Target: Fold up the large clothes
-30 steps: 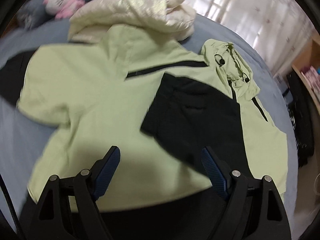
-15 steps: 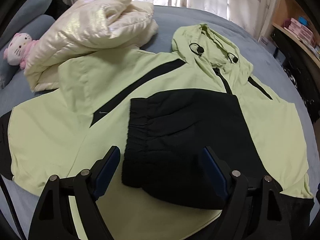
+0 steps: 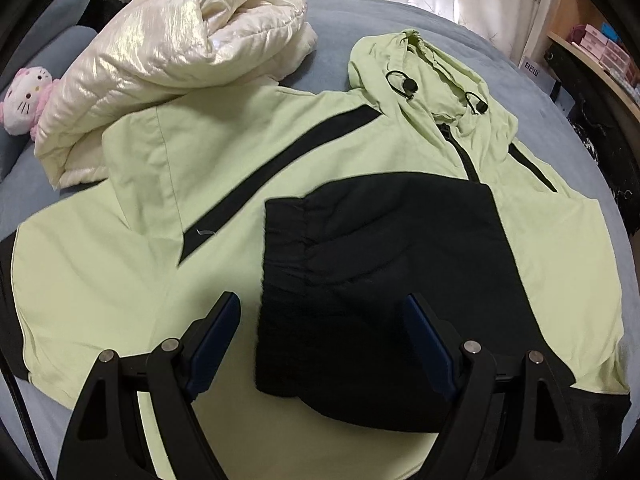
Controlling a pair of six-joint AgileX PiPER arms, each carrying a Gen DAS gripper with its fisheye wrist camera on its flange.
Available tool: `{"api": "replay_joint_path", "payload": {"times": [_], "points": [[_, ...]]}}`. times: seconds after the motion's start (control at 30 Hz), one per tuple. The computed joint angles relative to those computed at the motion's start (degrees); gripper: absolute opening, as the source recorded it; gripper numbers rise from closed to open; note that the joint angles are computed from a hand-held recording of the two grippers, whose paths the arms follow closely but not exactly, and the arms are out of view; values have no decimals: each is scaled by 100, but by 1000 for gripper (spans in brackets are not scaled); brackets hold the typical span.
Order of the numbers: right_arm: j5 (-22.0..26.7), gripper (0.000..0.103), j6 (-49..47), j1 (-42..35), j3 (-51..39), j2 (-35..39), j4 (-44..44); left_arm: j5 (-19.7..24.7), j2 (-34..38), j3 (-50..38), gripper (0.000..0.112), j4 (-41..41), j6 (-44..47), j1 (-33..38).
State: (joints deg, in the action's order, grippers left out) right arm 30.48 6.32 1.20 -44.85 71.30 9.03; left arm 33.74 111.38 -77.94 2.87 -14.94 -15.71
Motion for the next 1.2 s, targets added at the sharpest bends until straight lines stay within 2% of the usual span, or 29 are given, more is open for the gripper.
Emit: {"api": "replay_joint_path", "payload": {"times": [0.07,0.17,0.33,0.4,0.47,0.53,0.57,0.6,0.67,0.73,0.8,0.87,1.0,1.1,1.2], "points": [[30,52,-926,-492,-349,483,854,78,90,-130,82,-213,269,75],[33,54,-1618,-915,-1026,1444,1567,145,291,-318,82,-537,649,187],[121,54,-1788,-1080,-2023,2857,2004,100,462,-432,81,-769,874,217],[211,54,-1706,-1094,-2343,3289,2056,91,508,-492,71,-850,1002,169],[268,54,-1837,-1135,-2512,3612,2295,174,583,-616,52,-608,796,87],[95,47,-1838,-1066,-2491,3649,2185,254,658,-749,38,-479,643,51],[-4,23,-1647,-998,-2472,3610,1874,306,693,-823,35,-561,684,69],[-41,11,-1443,-962,-2493,3585,1562,320,706,-872,33,-729,775,100],[-123,5,-1422,-1037,-2547,3510,1410,272,718,-955,32,-915,831,96],[-321,4,-1221,-1086,-2589,3469,1114,77,739,-965,31,-862,801,-6],[-169,4,-1018,-1136,-2837,3681,862,-94,823,-962,31,-198,265,-216],[-2,4,-720,-1049,-3028,3926,393,29,1039,-1143,32,281,-158,-350],[28,7,-150,-949,-2972,3828,-83,142,1100,-1282,32,163,-178,-305],[144,8,-342,-1074,-2867,3607,269,269,976,-1251,32,-90,100,-206],[97,12,-1012,-1309,-2719,3403,1131,295,811,-1109,33,-123,253,-148]]}}
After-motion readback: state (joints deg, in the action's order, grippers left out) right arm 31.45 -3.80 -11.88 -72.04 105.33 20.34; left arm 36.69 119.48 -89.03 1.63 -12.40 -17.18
